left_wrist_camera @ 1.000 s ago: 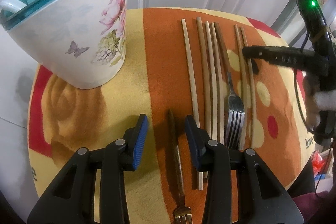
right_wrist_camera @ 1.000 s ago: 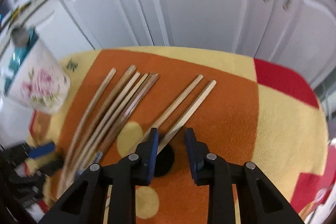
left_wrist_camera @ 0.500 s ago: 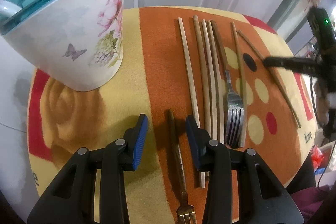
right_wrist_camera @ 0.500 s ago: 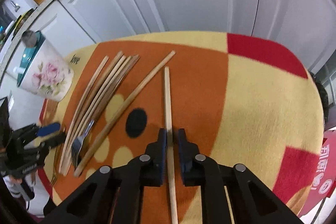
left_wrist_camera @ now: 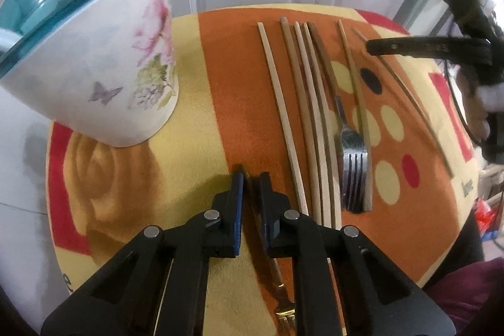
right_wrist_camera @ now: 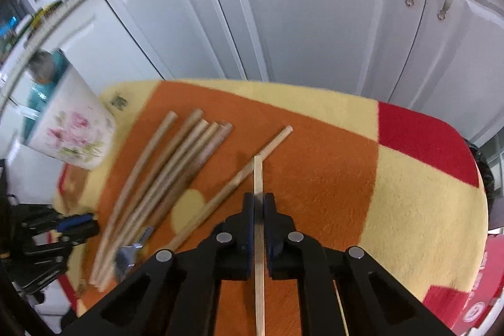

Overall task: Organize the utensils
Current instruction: 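Lift the chopstick and gold fork and drop them into the utensil holder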

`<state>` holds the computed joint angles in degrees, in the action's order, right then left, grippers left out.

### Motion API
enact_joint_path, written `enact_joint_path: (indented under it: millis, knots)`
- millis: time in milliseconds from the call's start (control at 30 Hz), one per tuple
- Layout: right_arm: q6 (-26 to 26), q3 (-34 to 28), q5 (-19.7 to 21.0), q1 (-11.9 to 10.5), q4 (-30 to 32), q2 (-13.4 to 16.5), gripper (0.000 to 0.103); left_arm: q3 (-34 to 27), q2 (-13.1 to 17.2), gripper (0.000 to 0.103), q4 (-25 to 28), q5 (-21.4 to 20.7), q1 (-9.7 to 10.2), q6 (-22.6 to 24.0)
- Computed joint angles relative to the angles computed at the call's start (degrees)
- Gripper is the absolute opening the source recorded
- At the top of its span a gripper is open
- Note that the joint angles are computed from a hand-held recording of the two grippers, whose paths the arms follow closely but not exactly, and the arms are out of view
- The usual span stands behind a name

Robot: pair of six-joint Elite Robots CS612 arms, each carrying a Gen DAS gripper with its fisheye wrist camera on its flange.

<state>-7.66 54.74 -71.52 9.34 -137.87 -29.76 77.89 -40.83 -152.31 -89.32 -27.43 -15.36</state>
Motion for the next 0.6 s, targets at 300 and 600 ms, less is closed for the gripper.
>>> enact_joint_path:
  millis: [300,600]
  knots:
    - [2.5,12.4,9.1,-2.0,-13.1,-7.8,0.005,5.7,-3.9,0.005,-12.2,-3.3,0.73,-4.2]
    - [4.7,19.0,14.0,-2.2,-23.6,-12.2,0.005,10.0,-7.4,0.004,-19.2,-1.8,0.21,-5.1]
